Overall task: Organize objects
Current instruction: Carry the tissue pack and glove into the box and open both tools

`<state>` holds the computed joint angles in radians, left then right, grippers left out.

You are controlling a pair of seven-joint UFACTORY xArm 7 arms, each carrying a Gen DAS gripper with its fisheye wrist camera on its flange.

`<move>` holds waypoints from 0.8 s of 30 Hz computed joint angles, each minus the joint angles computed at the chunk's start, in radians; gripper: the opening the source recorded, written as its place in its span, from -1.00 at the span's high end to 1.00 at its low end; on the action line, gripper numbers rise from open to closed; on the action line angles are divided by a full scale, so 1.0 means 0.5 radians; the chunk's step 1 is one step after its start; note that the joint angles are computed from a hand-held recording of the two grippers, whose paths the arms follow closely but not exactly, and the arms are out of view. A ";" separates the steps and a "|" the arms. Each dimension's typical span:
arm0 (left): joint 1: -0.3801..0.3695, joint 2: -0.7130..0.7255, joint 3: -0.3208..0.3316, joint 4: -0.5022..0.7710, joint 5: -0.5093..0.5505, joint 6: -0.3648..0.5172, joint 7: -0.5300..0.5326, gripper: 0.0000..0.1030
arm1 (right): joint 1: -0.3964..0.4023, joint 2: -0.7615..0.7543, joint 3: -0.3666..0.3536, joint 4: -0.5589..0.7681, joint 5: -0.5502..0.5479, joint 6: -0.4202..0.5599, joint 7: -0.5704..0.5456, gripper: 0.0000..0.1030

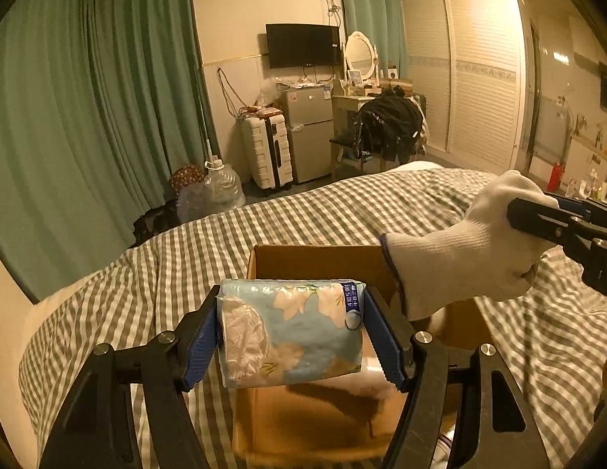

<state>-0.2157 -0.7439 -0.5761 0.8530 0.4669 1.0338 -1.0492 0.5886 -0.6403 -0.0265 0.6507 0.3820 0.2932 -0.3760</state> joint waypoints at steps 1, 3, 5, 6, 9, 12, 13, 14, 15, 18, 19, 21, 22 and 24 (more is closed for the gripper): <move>0.016 0.025 0.001 -0.015 0.016 -0.025 -0.003 -0.37 | 0.016 0.045 -0.013 0.021 0.010 -0.015 -0.008 0.25; 0.029 0.053 0.004 -0.047 0.037 -0.051 -0.020 -0.37 | 0.055 0.149 -0.038 0.051 0.045 -0.050 -0.029 0.25; 0.024 0.077 0.019 -0.091 0.050 -0.088 -0.040 -0.37 | 0.081 0.223 -0.052 0.063 0.081 -0.064 -0.057 0.25; 0.029 0.082 0.018 -0.101 0.069 -0.090 -0.052 -0.37 | 0.098 0.283 -0.066 0.077 0.106 -0.063 -0.077 0.25; 0.031 0.110 0.008 -0.112 0.128 -0.104 -0.071 -0.37 | 0.173 0.362 -0.130 0.094 0.256 -0.022 -0.161 0.24; 0.011 0.121 0.006 -0.112 0.165 -0.111 -0.082 -0.37 | 0.122 0.387 -0.059 0.086 0.329 -0.012 -0.180 0.20; 0.000 0.121 0.015 -0.118 0.168 -0.126 -0.086 -0.38 | 0.102 0.383 -0.037 0.073 0.334 -0.024 -0.185 0.19; -0.011 0.123 0.023 -0.119 0.166 -0.137 -0.087 -0.40 | 0.095 0.386 -0.028 0.074 0.344 -0.035 -0.196 0.18; -0.019 0.122 0.029 -0.118 0.165 -0.138 -0.084 -0.45 | 0.117 0.371 -0.043 0.063 0.382 -0.051 -0.231 0.13; -0.028 0.130 0.005 -0.084 0.178 -0.111 -0.079 -0.66 | 0.164 0.315 -0.075 0.035 0.481 -0.103 -0.308 -0.37; -0.022 0.131 -0.016 -0.069 0.192 -0.091 -0.088 -0.72 | 0.147 0.275 -0.056 0.012 0.478 -0.138 -0.297 -0.39; -0.016 0.124 -0.070 -0.034 0.218 -0.020 -0.106 -0.88 | 0.141 0.186 -0.062 -0.016 0.456 -0.136 -0.278 -0.40; -0.012 0.120 -0.095 -0.017 0.231 0.021 -0.112 -0.89 | 0.137 0.157 -0.068 -0.022 0.441 -0.121 -0.263 -0.43; -0.034 0.101 -0.113 -0.002 0.224 0.083 -0.111 -0.89 | 0.079 0.069 -0.042 -0.044 0.378 -0.061 -0.196 -0.51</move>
